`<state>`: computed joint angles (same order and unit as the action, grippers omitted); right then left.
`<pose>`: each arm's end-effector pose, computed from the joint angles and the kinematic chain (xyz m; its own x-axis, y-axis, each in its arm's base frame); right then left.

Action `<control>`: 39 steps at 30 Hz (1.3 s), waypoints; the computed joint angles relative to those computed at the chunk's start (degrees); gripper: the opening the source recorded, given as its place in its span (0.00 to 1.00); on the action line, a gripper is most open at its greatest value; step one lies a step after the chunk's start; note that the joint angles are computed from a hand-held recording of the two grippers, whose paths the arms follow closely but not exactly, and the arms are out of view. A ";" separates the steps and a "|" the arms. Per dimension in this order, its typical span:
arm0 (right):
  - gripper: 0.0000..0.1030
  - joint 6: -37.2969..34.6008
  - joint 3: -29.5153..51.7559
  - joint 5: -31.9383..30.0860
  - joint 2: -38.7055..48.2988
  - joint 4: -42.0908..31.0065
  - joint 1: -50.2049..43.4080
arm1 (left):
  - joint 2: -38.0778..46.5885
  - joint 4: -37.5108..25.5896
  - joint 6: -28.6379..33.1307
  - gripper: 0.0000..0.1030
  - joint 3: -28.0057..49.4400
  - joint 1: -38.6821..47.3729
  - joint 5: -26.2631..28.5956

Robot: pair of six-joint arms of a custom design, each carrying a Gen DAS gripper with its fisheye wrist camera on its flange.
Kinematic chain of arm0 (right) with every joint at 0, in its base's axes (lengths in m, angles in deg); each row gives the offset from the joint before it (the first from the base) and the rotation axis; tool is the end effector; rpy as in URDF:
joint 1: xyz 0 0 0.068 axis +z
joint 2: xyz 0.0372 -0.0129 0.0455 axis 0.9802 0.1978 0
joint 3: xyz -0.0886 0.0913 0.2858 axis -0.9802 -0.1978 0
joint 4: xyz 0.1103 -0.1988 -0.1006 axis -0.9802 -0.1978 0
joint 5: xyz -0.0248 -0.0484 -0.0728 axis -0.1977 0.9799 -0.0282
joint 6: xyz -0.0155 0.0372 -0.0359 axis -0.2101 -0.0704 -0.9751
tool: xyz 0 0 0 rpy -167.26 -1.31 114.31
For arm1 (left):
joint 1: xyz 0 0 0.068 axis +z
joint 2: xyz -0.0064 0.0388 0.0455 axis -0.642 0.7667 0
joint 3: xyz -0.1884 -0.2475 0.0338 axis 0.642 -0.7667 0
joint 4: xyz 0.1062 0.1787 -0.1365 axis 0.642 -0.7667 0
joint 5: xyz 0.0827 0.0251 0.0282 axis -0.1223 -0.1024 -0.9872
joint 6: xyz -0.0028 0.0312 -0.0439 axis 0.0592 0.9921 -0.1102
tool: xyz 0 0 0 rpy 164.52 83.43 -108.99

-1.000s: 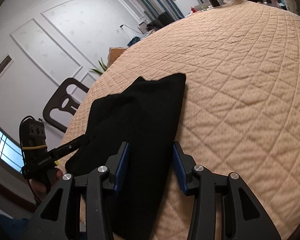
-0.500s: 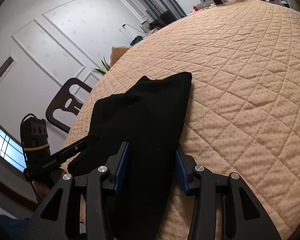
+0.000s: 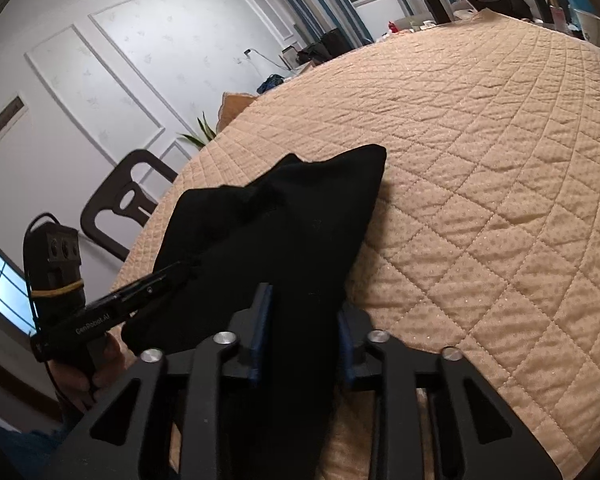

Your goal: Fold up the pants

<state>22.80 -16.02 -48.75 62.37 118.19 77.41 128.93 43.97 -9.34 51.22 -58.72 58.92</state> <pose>0.2370 0.0161 0.0312 -0.8013 0.1510 -0.5789 -0.2426 0.8025 0.5451 0.2105 -0.0798 0.0335 -0.7395 -0.0021 -0.6731 0.2930 0.8993 -0.3246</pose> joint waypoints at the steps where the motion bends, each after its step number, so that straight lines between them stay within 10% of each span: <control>1: 0.17 -0.07 -0.28 -0.29 -0.47 0.31 -0.05 | -0.87 -0.32 0.19 0.29 -0.28 0.15 0.32; 16: 0.16 3.54 14.12 -0.71 -11.47 -14.65 8.06 | -19.65 -27.41 10.00 0.24 10.55 13.86 8.81; 24: 0.17 2.30 35.93 2.25 0.15 -32.84 11.29 | -7.92 -41.43 13.15 0.34 29.00 17.20 4.91; 39: 0.27 -8.70 17.70 19.20 -6.87 -21.64 18.22 | -8.53 -14.58 14.68 0.40 8.05 15.67 4.29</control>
